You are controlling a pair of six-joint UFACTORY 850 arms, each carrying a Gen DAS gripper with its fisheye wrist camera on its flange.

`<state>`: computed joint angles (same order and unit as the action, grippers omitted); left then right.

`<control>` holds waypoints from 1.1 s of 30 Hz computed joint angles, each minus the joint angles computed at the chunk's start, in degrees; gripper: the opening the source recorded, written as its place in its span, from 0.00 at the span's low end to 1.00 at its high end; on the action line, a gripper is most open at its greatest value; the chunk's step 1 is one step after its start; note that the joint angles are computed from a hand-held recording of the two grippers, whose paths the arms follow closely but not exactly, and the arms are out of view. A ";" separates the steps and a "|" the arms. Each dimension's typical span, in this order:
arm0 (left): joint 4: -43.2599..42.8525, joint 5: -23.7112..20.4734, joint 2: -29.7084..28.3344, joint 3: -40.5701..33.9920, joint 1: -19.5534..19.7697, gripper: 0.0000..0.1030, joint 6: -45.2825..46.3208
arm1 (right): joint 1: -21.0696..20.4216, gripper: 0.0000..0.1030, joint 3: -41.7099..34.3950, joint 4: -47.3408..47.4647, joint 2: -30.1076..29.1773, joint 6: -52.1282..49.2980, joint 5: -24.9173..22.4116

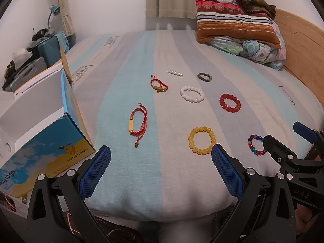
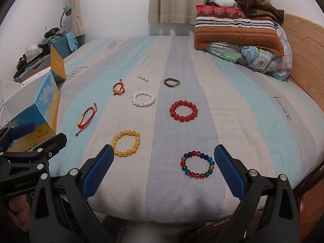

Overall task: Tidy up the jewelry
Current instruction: 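Grasp the yellow beaded bracelet with the left tool while the right tool grasps the multicolour bracelet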

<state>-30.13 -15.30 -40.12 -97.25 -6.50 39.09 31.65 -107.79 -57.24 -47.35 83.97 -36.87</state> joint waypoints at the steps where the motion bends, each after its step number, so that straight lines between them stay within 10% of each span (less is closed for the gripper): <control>1: 0.11 0.12 0.01 0.05 -0.03 0.94 -0.09 | 0.00 0.93 0.12 -0.06 0.06 0.10 0.04; 14: -1.99 1.36 -1.84 -1.43 -0.06 0.94 1.37 | -0.39 0.92 -2.82 2.35 -2.04 -3.83 -3.54; 19: 8.71 -0.48 -7.49 -8.38 -1.23 0.94 -9.31 | -3.89 0.87 -10.63 18.71 -7.64 -15.59 -8.18; 33: 24.27 -16.11 -23.77 -29.55 -4.88 0.69 -23.65 | -8.46 0.74 -23.71 39.76 -18.01 -31.64 -16.43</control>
